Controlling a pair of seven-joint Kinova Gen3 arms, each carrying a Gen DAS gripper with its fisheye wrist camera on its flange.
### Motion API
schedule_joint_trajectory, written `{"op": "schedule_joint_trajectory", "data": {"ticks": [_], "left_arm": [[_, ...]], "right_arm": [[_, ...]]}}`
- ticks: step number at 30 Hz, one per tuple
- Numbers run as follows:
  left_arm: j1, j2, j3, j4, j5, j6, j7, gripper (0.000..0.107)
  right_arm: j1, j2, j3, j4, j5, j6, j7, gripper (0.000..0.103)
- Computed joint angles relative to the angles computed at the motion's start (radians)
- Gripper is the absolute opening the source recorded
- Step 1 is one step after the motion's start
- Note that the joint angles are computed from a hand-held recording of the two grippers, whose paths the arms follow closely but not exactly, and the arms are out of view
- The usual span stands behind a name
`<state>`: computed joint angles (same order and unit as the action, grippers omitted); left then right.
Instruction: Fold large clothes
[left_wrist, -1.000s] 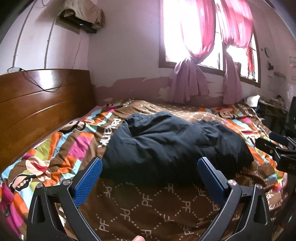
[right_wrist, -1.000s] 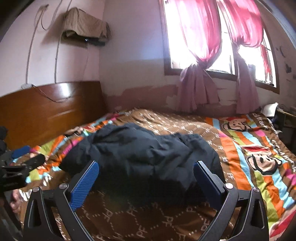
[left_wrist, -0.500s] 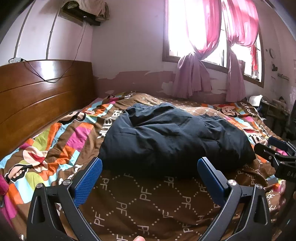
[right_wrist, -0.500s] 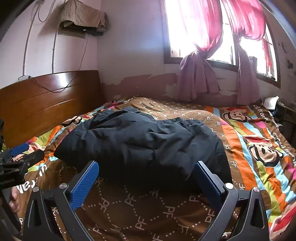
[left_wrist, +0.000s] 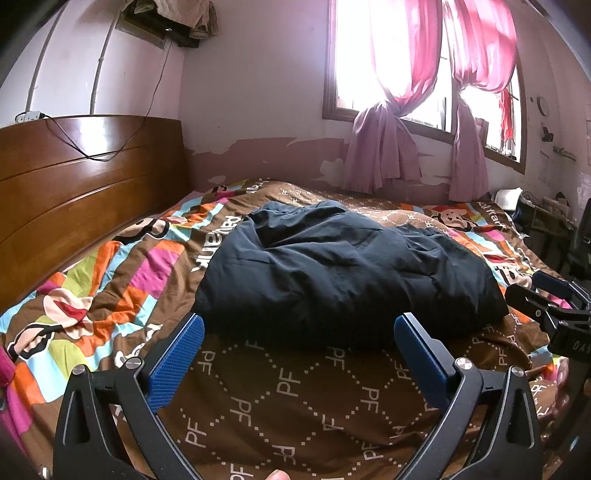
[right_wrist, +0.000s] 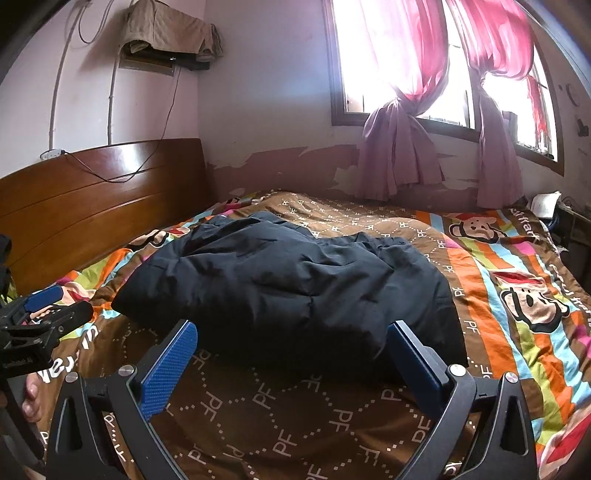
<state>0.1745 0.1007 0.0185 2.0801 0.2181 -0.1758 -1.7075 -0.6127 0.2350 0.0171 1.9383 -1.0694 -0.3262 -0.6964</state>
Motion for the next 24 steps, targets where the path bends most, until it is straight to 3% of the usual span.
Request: {"op": "schedule_joint_trajectory", "data": {"ticks": [14,24], "left_arm": [[0.014,0.0,-0.007,0.001,0.03,-0.003,-0.028,0.101],[-0.017,0.005,0.017,-0.004,-0.041,0.003,0.027,0.101]], "right_arm": [[0.001,-0.001,0.004,-0.002,0.001,0.011,0.0,0.103],[-0.002,0.001,0.01,-0.006,-0.002,0.02,-0.001,0.103]]}}
